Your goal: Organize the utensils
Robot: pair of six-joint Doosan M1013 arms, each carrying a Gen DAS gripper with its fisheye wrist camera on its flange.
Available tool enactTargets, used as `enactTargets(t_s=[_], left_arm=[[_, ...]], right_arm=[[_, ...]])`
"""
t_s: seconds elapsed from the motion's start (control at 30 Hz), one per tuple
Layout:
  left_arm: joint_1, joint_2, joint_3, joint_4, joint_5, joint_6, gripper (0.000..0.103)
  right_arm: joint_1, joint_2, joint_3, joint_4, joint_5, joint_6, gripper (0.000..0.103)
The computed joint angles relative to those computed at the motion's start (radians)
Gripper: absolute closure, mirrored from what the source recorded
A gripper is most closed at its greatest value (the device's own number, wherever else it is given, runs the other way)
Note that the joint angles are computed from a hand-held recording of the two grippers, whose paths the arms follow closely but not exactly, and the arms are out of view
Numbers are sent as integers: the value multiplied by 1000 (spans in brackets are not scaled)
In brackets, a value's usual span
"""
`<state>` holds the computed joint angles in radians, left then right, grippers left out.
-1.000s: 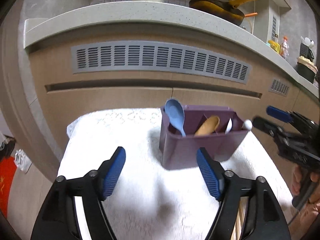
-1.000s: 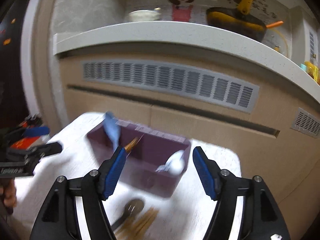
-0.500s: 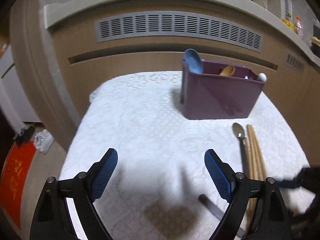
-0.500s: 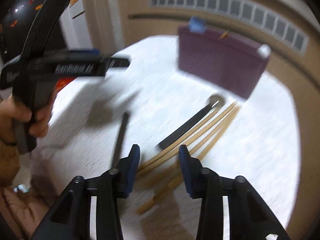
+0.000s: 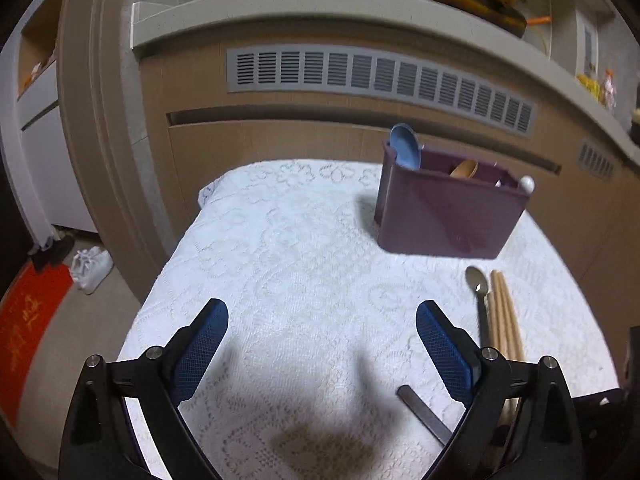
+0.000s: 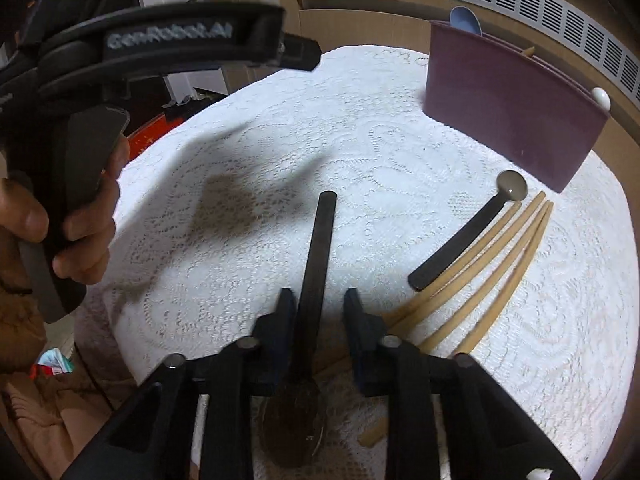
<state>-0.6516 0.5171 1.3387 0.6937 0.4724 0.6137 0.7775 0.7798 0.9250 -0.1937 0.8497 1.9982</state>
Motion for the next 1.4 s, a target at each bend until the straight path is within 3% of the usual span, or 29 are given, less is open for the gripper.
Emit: enactTargets(t_s=[0.1,0.23,0.43,0.6,0.67,0.77,0.83,0.93,1.13,1.27,1.4], left_arm=[[-8,7,-13,22,33,-4,8],[-15,36,-68,-62,116,107,8],[-27,63,-112,-156,118,243,8],[-34,83,-148,-263,106,381,9],[-32,91,-161,-335,102,455,12],[-30,112,-197,-479,126,600,25],[-25,136,-237,-611,170,713,34],[-27,178,-307,-675,243,779,43],[-47,266,-464,-647,347,851,43],[-52,352,-622,-634,464,880,43],[-56,430,-761,-597,582,893,53]], right_arm=[[-12,-10,19,39,-23,-26,92],[-26,-48,79,-13,-64,67,92],[-52,-125,190,-163,-124,289,92],[-59,-174,263,-325,-117,479,92],[-60,-193,295,-382,-115,548,92],[-66,-204,323,-405,-123,600,92],[-67,-208,335,-410,-122,616,92],[-71,-210,352,-395,-133,619,92],[-78,-208,365,-392,-161,643,92],[-77,-207,367,-411,-165,656,92],[-81,-212,379,-406,-176,665,92]])
